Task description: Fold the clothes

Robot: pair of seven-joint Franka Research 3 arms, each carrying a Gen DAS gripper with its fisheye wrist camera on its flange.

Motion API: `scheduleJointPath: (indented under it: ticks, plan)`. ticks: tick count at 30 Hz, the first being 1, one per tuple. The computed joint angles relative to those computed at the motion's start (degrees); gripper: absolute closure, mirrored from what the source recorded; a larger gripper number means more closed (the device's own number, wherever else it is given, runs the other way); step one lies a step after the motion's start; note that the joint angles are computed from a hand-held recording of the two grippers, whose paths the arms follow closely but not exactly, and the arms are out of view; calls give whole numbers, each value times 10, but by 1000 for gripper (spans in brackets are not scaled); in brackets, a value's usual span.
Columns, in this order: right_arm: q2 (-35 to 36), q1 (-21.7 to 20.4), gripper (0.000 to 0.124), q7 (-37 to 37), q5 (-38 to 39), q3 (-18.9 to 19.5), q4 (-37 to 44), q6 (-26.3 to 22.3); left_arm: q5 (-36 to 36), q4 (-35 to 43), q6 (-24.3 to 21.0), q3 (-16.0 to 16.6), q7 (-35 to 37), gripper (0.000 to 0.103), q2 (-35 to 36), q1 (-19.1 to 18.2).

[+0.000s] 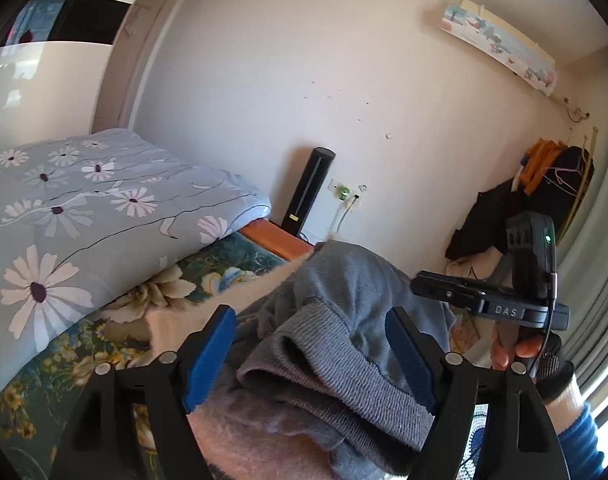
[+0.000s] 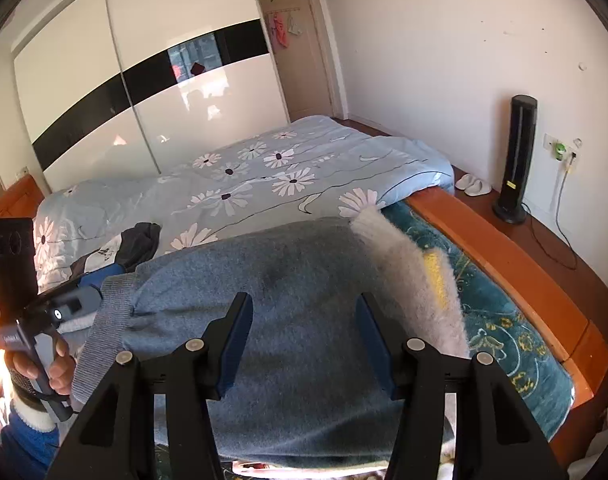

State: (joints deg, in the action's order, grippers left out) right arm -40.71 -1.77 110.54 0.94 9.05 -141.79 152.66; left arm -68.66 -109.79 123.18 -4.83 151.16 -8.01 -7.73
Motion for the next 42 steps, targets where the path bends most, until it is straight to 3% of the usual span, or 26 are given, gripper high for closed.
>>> scheduleJointPath:
  ticks: [3, 5, 7, 9, 14, 24, 32, 42]
  plan:
    - [-34, -4, 68, 12, -7, 13, -15, -15, -16, -49, 21, 10, 39, 22, -53, 3]
    - [-72, -11, 68, 29, -16, 31, -40, -16, -28, -92, 46, 20, 74, 14, -97, -4]
    - [-125, -14, 60, 57, -21, 55, -81, -16, -45, -137, 62, 35, 109, 6, -139, -15]
    - [-161, -16, 56, 84, -27, 79, -111, -24, -46, -174, 70, 43, 118, 3, -169, -26]
    - [-197, 13, 56, 157, -13, 108, -165, -36, -11, -246, 83, 51, 78, 1, -223, -47]
    - [-230, 56, 47, 267, -30, 149, -231, -31, -16, -406, 241, 31, 59, 0, -314, -111]
    - [-233, 74, 39, 311, -58, 160, -241, -19, 14, -440, 324, 34, -4, 0, -324, -151]
    - [-252, 89, 29, 310, -81, 160, -242, -30, 93, -471, 404, 35, -126, 0, -339, -176]
